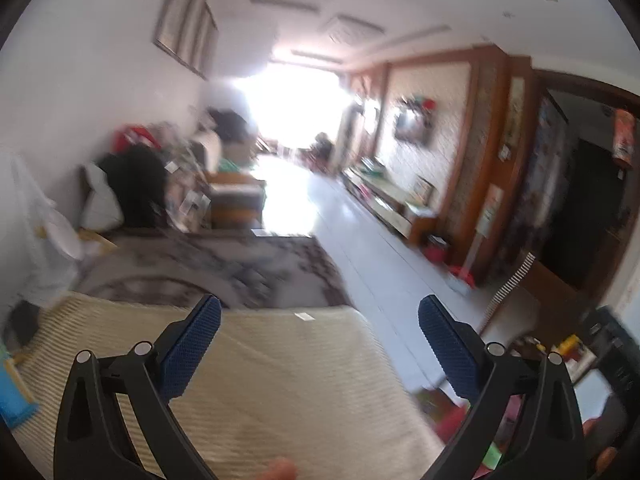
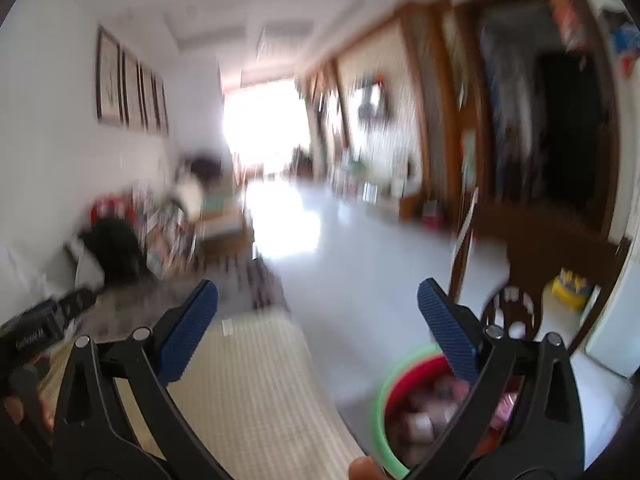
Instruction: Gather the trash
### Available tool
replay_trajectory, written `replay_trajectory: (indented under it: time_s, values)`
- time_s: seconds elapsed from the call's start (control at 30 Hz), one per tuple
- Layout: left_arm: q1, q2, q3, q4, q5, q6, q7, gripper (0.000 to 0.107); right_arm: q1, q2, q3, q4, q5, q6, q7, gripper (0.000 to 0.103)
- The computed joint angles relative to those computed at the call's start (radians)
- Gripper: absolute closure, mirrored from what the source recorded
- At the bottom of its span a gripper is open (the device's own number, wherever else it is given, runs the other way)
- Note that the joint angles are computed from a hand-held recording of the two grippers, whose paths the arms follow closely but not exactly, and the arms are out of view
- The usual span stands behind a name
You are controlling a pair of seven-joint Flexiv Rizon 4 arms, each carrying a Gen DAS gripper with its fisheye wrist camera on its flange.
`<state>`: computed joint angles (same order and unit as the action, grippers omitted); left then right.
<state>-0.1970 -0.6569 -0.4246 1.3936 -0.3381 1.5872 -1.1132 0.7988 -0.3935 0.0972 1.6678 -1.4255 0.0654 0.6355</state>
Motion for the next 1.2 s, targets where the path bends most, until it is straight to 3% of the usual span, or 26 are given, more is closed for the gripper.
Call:
replay_trajectory:
  time_s: [0.07, 0.13, 0.17, 0.23, 0.3, 0.37, 0.5, 0.7, 1.2]
  values:
    - [0.035, -0.003, -0.026, 0.012, 0.024, 0.088, 0.019, 0.012, 0.016, -0.052, -0.017, -0.063, -0.025, 0.003, 0.008, 0.005]
    - [0.106, -0.010, -0.107, 0.027, 0.071, 0.149, 0.038, 0.012, -0.021, -0.058, -0.012, -0.084, -0.014, 0.159, -0.001, 0.005]
    - [0.152, -0.010, -0.159, 0.036, 0.098, 0.150, 0.044, 0.012, -0.042, -0.062, -0.013, -0.090, -0.019, 0.256, -0.015, 0.005]
    - [0.196, -0.007, -0.201, 0.037, 0.129, 0.133, 0.046, 0.012, -0.028, -0.095, -0.031, -0.140, 0.016, 0.283, -0.068, 0.005]
    - [0.184, 0.009, -0.154, 0.042, 0.137, 0.150, 0.033, 0.012, -0.010, -0.125, -0.051, -0.185, 0.044, 0.297, -0.121, 0.005]
    - [0.130, 0.017, -0.054, 0.028, 0.130, 0.175, -0.003, 0.012, -0.001, -0.142, -0.067, -0.213, 0.061, 0.332, -0.150, 0.005]
    - [0.109, 0.026, 0.014, 0.030, 0.135, 0.176, -0.056, 0.012, 0.025, -0.176, -0.093, -0.264, 0.100, 0.361, -0.197, 0.005]
    - [0.136, 0.048, 0.024, 0.050, 0.116, 0.096, -0.070, 0.012, 0.043, -0.219, -0.126, -0.321, 0.161, 0.419, -0.244, 0.005]
    - [0.115, 0.077, 0.093, 0.076, 0.057, 0.056, -0.075, 0.012, 0.077, -0.244, -0.174, -0.368, 0.172, 0.462, -0.283, 0.005]
